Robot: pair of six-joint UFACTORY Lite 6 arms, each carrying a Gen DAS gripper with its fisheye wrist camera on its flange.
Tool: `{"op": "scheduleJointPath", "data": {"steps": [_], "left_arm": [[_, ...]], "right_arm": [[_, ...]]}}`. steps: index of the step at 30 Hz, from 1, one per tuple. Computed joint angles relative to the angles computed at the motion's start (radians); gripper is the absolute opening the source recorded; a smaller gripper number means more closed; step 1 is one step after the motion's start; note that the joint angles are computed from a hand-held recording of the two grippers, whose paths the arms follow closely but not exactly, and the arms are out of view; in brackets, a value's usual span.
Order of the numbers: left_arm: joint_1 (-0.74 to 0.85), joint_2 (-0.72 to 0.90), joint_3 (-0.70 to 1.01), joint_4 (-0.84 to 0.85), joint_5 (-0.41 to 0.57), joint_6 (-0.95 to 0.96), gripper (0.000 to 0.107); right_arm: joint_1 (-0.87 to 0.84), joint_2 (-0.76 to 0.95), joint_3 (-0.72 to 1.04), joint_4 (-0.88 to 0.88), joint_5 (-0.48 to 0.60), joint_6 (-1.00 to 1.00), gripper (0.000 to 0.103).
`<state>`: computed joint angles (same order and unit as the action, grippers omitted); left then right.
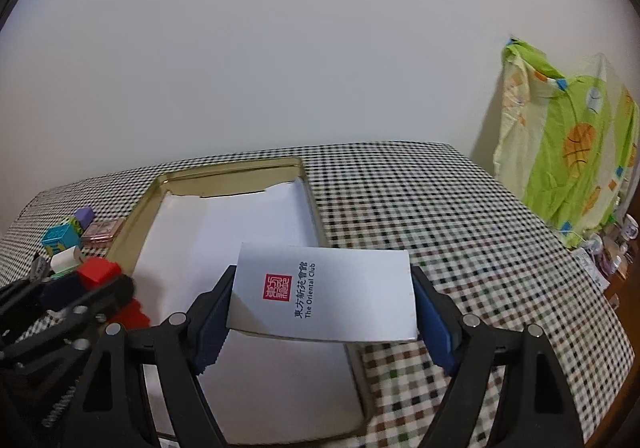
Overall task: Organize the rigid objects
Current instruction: 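Carry the red brick and white box over the gold tray and release both, then withdraw both tools from the tray back toward the object pile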
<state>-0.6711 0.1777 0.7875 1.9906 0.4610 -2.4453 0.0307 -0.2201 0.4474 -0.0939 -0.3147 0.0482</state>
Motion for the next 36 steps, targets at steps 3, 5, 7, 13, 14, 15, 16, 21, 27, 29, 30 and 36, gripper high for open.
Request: {"op": "scheduleJointPath", "data": {"steps": [3, 5, 7, 13, 14, 15, 16, 21, 27, 29, 30, 36], "left_arm": [[-0.004, 0.027, 0.008, -0.013, 0.01, 0.006, 0.03], [0.0, 0.035, 0.013, -0.036, 0.012, 0.025, 0.03], [0.012, 0.04, 0.011, -0.011, 0.003, -0.001, 0.03], [0.006, 0.052, 0.016, -0.018, 0.028, -0.002, 0.031], [0.008, 0.058, 0.02, -0.024, 0.029, 0.002, 0.031], [0.011, 0.064, 0.025, -0.026, 0.027, 0.001, 0.034], [0.021, 0.066, 0.023, 0.0, 0.013, -0.023, 0.044], [0.018, -0.005, -0.037, 0.185, -0.009, -0.18, 0.088], [-0.05, -0.16, -0.164, 0.019, 0.193, -0.064, 0.102], [-0.01, -0.209, -0.204, 0.022, 0.188, -0.075, 0.102], [0.015, -0.234, -0.227, 0.032, 0.181, -0.089, 0.102], [0.176, -0.345, -0.357, 0.09, 0.126, -0.153, 0.102]], "right_arm": [[0.012, 0.031, 0.012, -0.025, -0.019, 0.007, 0.082], [0.006, 0.065, 0.028, -0.083, -0.031, 0.052, 0.082], [-0.018, 0.083, 0.031, -0.22, -0.047, 0.182, 0.082], [-0.05, 0.112, 0.028, -0.358, -0.126, 0.287, 0.083], [-0.069, 0.114, 0.03, -0.425, -0.14, 0.348, 0.083], [-0.087, 0.115, 0.031, -0.484, -0.157, 0.406, 0.083], [-0.108, 0.121, 0.035, -0.545, -0.176, 0.466, 0.083], [-0.188, 0.079, -0.021, -0.607, -0.291, 0.565, 0.085], [-0.264, -0.059, -0.153, -0.513, -0.422, 0.528, 0.086], [-0.255, -0.078, -0.163, -0.446, -0.41, 0.492, 0.086], [-0.259, -0.086, -0.169, -0.42, -0.406, 0.484, 0.086], [-0.315, -0.027, -0.135, -0.396, -0.407, 0.544, 0.086]]}}
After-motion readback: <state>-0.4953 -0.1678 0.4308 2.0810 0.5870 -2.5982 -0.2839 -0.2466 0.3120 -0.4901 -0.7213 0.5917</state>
